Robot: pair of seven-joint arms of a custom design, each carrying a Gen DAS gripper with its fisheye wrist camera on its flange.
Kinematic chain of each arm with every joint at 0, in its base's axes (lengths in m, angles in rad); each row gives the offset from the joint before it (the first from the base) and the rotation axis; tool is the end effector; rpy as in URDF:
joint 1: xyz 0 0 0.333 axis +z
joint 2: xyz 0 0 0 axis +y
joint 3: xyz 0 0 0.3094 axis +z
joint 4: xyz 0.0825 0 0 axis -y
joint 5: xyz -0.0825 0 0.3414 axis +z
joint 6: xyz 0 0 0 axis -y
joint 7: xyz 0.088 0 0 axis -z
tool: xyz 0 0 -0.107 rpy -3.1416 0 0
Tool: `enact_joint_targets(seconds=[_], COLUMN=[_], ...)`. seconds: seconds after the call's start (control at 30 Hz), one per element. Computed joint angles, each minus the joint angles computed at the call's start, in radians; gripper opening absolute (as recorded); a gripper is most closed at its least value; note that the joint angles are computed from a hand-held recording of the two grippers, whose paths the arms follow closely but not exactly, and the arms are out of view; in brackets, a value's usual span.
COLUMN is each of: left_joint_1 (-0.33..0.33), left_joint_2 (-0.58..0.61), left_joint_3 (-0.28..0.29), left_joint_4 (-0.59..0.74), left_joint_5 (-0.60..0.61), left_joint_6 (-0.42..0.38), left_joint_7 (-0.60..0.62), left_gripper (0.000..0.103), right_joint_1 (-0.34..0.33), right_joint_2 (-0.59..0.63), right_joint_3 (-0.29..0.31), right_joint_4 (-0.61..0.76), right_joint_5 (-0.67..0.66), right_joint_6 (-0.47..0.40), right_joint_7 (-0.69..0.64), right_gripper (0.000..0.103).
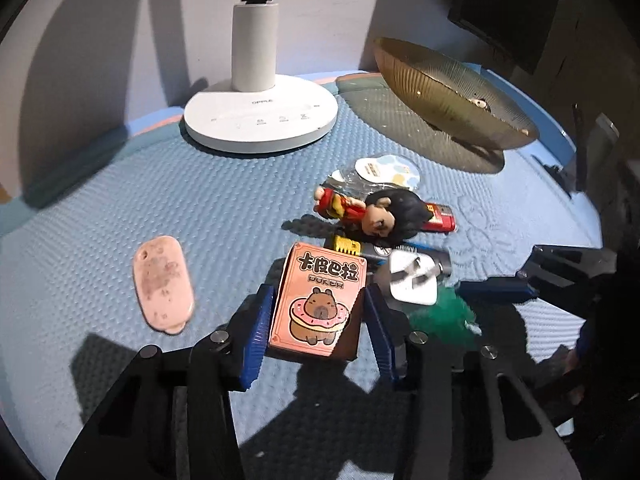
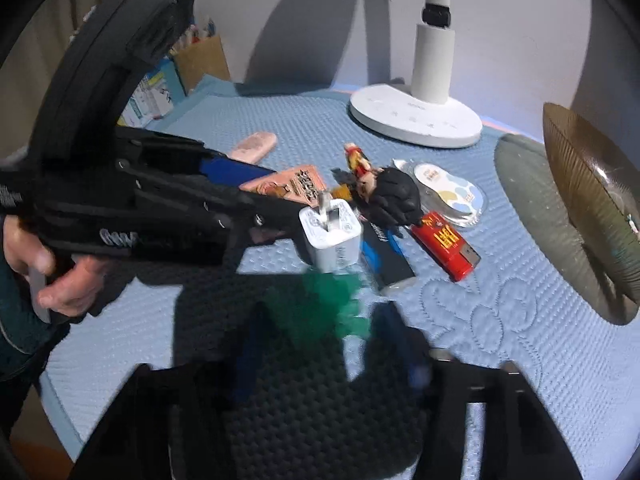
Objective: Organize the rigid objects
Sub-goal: 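Grasp the pink capybara box with the left tool while the right tool grasps the green translucent figure, then carry both items over the amber bowl and release them inside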
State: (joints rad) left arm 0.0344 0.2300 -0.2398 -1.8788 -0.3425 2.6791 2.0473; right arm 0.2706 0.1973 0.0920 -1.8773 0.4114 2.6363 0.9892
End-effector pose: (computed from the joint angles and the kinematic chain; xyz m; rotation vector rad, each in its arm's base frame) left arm 0.6077 -0.1045 0.4704 -1.5248 2.2923 -0.8108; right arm 0.5759 0.2037 0.4824 -2.2635 1.1474 -0.3082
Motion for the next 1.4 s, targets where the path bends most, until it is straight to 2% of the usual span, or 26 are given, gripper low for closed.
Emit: enact_joint_targets(seconds=[0.1, 0.17, 0.3, 0.4, 0.47, 0.63, 0.7, 0.73, 0.77, 0.83, 0.87, 1.03, 1.1, 1.23, 1.3, 1.33, 1.4], left_joint_1=[-0.013, -0.023, -0.031, -0.065, -0.088, -0.137, -0.148, -0.155, -0.159, -0.167, -0.172, -0.198, -0.211, -0.223, -0.229, -0.231, -0.235], left_joint_2=[-0.034, -0.069, -0.162, -0.218, -0.245, -0.269, -0.272, -0.274, -0.278, -0.285, -0.289, -0.312, -0.314, -0.307, -0.301, -0.300, -0.293], left_joint_3=[0.008, 0.018, 0.019, 0.045, 0.059, 0.084, 0.088, 0.091, 0.093, 0.097, 0.100, 0.112, 0.115, 0.108, 0.103, 0.101, 0.095], left_joint_4=[-0.055, -0.104, -0.215, -0.283, -0.317, -0.359, -0.373, -0.380, -0.388, -0.403, -0.410, -0.439, -0.439, -0.430, -0.420, -0.416, -0.404], left_joint_5=[0.016, 0.031, -0.061, -0.061, -0.072, -0.098, -0.080, -0.090, -0.092, -0.087, -0.097, -0.134, -0.155, -0.140, -0.136, -0.135, -0.126], left_joint_6=[0.043, 0.070, 0.119, 0.149, 0.162, 0.182, 0.184, 0.182, 0.185, 0.189, 0.187, 0.193, 0.192, 0.190, 0.190, 0.192, 0.194], left_joint_7=[-0.035, -0.078, -0.078, -0.155, -0.190, -0.217, -0.252, -0.245, -0.244, -0.257, -0.254, -0.232, -0.221, -0.234, -0.237, -0.239, -0.245], left_gripper=[0.041, 0.041, 0.041, 0.041, 0.041, 0.041, 0.041, 0.041, 0.041, 0.041, 0.041, 0.041, 0.041, 0.041, 0.041, 0.041, 0.041], right_joint_1=[0.002, -0.016, -0.048, -0.067, -0.084, -0.127, -0.135, -0.135, -0.136, -0.138, -0.141, -0.153, -0.141, -0.111, -0.096, -0.090, -0.086], right_joint_2=[-0.020, -0.047, -0.116, -0.152, -0.164, -0.149, -0.149, -0.154, -0.156, -0.161, -0.166, -0.212, -0.230, -0.222, -0.223, -0.225, -0.225], right_joint_3=[-0.001, 0.006, -0.010, -0.041, -0.060, -0.085, -0.087, -0.086, -0.087, -0.090, -0.092, -0.101, -0.092, -0.063, -0.051, -0.044, -0.042], right_joint_4=[-0.028, -0.050, -0.095, -0.116, -0.116, -0.072, -0.075, -0.086, -0.090, -0.103, -0.113, -0.156, -0.186, -0.229, -0.265, -0.285, -0.301], right_joint_5=[-0.003, 0.052, 0.155, 0.148, 0.137, 0.172, 0.171, 0.159, 0.144, 0.127, 0.133, 0.228, 0.208, 0.049, -0.090, -0.183, -0.306], right_joint_6=[0.027, 0.018, 0.002, -0.021, -0.053, -0.198, -0.208, -0.197, -0.196, -0.180, -0.173, -0.202, -0.178, -0.078, 0.018, 0.068, 0.107], right_joint_7=[-0.002, -0.046, -0.136, -0.167, -0.180, -0.294, -0.313, -0.316, -0.311, -0.275, -0.270, -0.223, -0.155, 0.087, 0.215, 0.290, 0.398], right_gripper=[0.048, 0.048, 0.048, 0.048, 0.048, 0.049, 0.049, 0.050, 0.059, 0.070, 0.071, 0.071, 0.071, 0.071, 0.065, 0.057, 0.049])
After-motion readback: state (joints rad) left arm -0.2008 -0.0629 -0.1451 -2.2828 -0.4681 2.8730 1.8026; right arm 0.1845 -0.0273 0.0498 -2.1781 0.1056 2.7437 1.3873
